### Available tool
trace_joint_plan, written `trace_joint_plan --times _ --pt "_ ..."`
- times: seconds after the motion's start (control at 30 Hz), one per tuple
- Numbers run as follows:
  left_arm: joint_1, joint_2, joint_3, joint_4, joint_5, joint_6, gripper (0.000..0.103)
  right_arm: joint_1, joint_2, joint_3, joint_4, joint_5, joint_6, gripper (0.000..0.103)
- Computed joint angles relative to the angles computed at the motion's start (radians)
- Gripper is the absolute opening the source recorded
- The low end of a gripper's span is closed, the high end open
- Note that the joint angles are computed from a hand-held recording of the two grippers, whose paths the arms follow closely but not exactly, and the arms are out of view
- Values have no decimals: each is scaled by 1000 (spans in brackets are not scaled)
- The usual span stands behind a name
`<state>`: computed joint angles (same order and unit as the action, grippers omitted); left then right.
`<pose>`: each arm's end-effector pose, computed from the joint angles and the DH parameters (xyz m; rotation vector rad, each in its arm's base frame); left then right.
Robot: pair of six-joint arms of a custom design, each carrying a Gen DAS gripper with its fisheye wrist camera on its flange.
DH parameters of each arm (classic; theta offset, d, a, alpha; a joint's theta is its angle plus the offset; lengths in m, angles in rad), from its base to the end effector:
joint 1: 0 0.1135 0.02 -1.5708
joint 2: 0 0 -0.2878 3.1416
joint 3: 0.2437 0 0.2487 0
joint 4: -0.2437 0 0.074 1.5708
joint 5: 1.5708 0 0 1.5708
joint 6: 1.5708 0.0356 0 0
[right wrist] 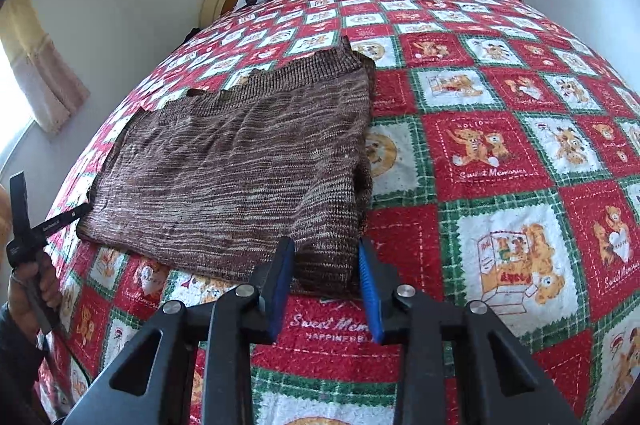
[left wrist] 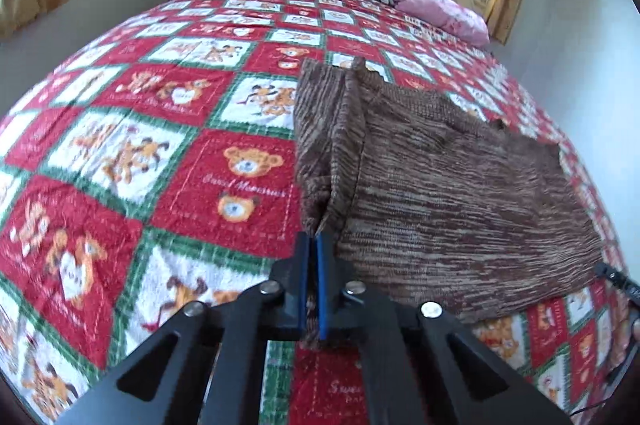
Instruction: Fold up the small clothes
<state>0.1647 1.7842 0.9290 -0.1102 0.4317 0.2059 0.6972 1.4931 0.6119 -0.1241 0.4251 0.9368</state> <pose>0.3429 0.0419 0.1646 0.2179 2.4420 -0.3864 0.2046 0.1522 0.1625 0.4453 2.4140 0.1571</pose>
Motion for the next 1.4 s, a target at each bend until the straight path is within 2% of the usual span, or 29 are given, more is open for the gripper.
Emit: trace_joint_plan --times 0.17,0.23,0.33,0.43,0.47,0.53,0.57,0.67,0.73,0.77,0.8,0.83,0.87,0.9,1.0,1.07,1.17,1.23,1.4 --pt "36 -15 -18 -5 73 22 3 1 19 -3 16 6 -7 31" --pt "26 -1 -8 4 39 -18 10 3 27 3 18 15 -6 31" --pt "24 16 18 -13 60 -52 13 -1 9 -13 43 18 16 31" --pt "6 -29 -9 70 16 -91 14 0 15 -38 85 24 33 31" --pt "2 -35 -8 90 15 -100 24 6 20 -45 98 33 33 31" --pt "-20 -33 25 108 11 -122 72 14 31 -48 111 47 35 31" --pt "-36 -27 38 123 -11 -129 77 15 34 -52 120 52 37 32" --pt "-96 36 136 109 -50 -118 77 14 40 -93 200 51 36 34" --pt "-152 118 243 46 -116 -92 74 5 35 -133 268 38 40 34" --pt "-167 150 281 16 -142 -85 61 -1 28 -147 291 29 38 34" --pt "-186 196 338 -27 -170 -81 40 -3 27 -152 301 26 39 34" --pt "-203 256 413 -93 -206 -76 15 -5 28 -155 307 23 38 34" --pt "-208 298 463 -143 -218 -82 4 -4 31 -153 307 22 38 35" --pt "-203 303 463 -137 -197 -90 2 -4 33 -152 309 21 36 36" --pt "-181 224 346 -9 -152 -114 2 -4 37 -154 322 17 27 39" --pt "-144 189 299 21 -104 -143 2 -5 38 -159 332 15 25 41" --pt "-105 201 285 34 -93 -151 2 -6 41 -160 339 12 19 42" --pt "-114 219 286 46 -153 -150 0 -7 46 -155 334 12 14 43" --pt "-86 244 311 63 -184 -247 0 -12 44 -163 348 8 11 43"
